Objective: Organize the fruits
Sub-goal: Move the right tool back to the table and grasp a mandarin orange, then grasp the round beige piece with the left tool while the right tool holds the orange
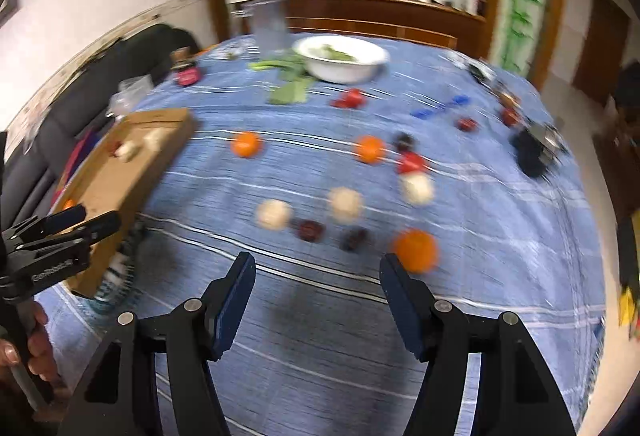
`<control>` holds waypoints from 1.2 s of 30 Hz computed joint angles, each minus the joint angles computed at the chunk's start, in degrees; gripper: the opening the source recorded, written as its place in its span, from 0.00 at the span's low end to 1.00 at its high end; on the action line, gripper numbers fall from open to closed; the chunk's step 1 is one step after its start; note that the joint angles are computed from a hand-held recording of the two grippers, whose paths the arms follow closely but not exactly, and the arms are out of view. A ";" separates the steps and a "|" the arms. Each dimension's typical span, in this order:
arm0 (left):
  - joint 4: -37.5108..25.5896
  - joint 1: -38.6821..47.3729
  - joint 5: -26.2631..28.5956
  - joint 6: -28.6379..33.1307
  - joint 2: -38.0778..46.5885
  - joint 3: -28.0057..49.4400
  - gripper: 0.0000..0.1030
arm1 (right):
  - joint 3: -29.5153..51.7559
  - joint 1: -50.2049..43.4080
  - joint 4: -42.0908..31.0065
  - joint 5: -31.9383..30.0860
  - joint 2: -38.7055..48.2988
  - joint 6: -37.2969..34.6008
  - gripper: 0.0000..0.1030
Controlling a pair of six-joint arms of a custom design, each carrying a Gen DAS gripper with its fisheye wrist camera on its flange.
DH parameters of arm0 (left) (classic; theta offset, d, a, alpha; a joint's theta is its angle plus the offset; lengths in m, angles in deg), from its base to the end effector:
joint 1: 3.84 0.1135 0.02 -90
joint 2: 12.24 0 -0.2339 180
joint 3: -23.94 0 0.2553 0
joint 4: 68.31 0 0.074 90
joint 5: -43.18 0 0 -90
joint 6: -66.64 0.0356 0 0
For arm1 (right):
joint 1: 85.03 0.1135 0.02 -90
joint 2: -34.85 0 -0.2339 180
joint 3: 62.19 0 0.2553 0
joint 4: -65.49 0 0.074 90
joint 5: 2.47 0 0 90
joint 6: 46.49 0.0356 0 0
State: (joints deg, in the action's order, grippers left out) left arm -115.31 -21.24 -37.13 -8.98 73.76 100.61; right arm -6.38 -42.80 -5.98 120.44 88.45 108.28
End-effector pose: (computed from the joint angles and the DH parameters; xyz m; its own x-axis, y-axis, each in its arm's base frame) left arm 0.2998 -0.1002 0.2146 -0.6740 0.4678 -0.5718 0.5690 0.8223 0.0020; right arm 0.1412 0.1020 0.2145 -0.6767 0.4114 -0.6106 0.4466 0.8887 0.1038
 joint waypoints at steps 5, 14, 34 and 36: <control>0.27 -5.64 -2.69 -1.64 -0.55 -2.31 0.67 | -8.80 -5.86 -5.23 -2.31 -14.17 -1.19 0.67; -0.19 -10.30 -5.90 -3.57 0.68 -3.24 0.67 | -18.40 -27.65 9.81 -15.42 -18.64 -24.14 0.67; -0.62 -20.43 -6.80 -7.80 20.68 13.69 0.67 | -22.43 -35.20 13.15 -23.51 -23.03 -34.03 0.37; -0.65 -20.38 -5.69 -7.98 22.51 15.19 0.66 | -22.75 -36.06 13.15 -24.60 -23.65 -34.21 0.37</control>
